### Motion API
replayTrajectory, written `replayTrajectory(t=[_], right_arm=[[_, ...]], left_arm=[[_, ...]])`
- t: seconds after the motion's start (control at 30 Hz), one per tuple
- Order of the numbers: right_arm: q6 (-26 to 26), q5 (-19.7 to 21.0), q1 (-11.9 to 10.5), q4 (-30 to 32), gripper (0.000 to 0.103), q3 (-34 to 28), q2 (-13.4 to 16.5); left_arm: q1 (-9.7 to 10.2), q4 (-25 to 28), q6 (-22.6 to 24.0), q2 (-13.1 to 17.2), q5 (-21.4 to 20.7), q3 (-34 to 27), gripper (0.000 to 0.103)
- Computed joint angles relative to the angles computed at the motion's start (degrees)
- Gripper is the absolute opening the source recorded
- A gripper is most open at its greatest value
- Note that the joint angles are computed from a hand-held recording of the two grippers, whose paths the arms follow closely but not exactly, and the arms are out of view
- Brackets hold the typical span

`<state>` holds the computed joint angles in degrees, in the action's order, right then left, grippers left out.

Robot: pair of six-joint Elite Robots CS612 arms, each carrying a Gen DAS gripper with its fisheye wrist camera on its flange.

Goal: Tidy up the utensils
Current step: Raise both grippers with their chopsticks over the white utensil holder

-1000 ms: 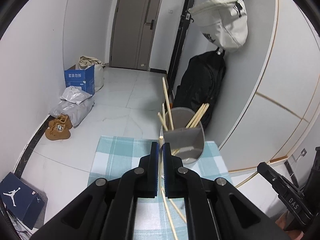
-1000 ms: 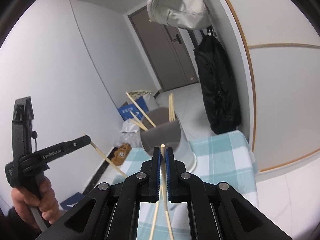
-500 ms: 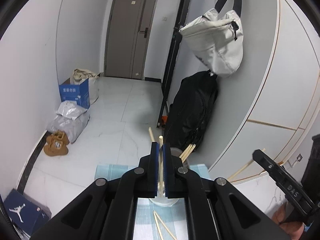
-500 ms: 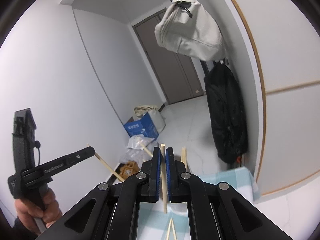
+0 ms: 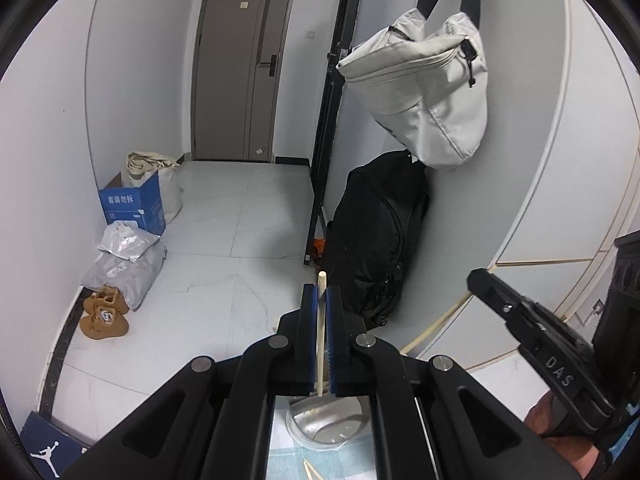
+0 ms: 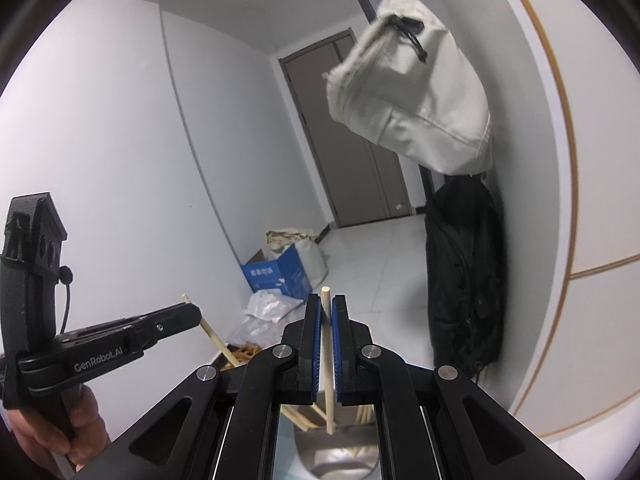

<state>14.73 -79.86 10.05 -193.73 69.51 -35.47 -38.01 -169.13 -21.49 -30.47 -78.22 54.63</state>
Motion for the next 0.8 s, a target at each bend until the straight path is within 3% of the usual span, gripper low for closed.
replayTrajectory(t=[0.17, 0.4, 0.67, 0.8], right_arm=[[1.43, 0.18, -0.23, 2.85, 0.004, -4.16, 2.7], [-1.24, 0.08, -0.07, 6.68, 0.004, -8.45, 5.79], [-7.11, 1.15, 0.48, 13.78, 0.004, -10.54, 7.75], [-7.53, 2.06, 0.41, 15.39, 0.005, -10.77, 8.25]], left_arm=[[0.42, 2.2, -0.59, 2.53, -1.02, -3.92, 0.0], [0.61, 7.41, -0.1, 5.45, -1.76, -7.6, 0.0], [0.73, 12.53, 1.64, 6.65, -4.43, -9.38, 0.0], [0.85, 14.69, 2.7, 6.94, -5.46, -9.99, 0.0]])
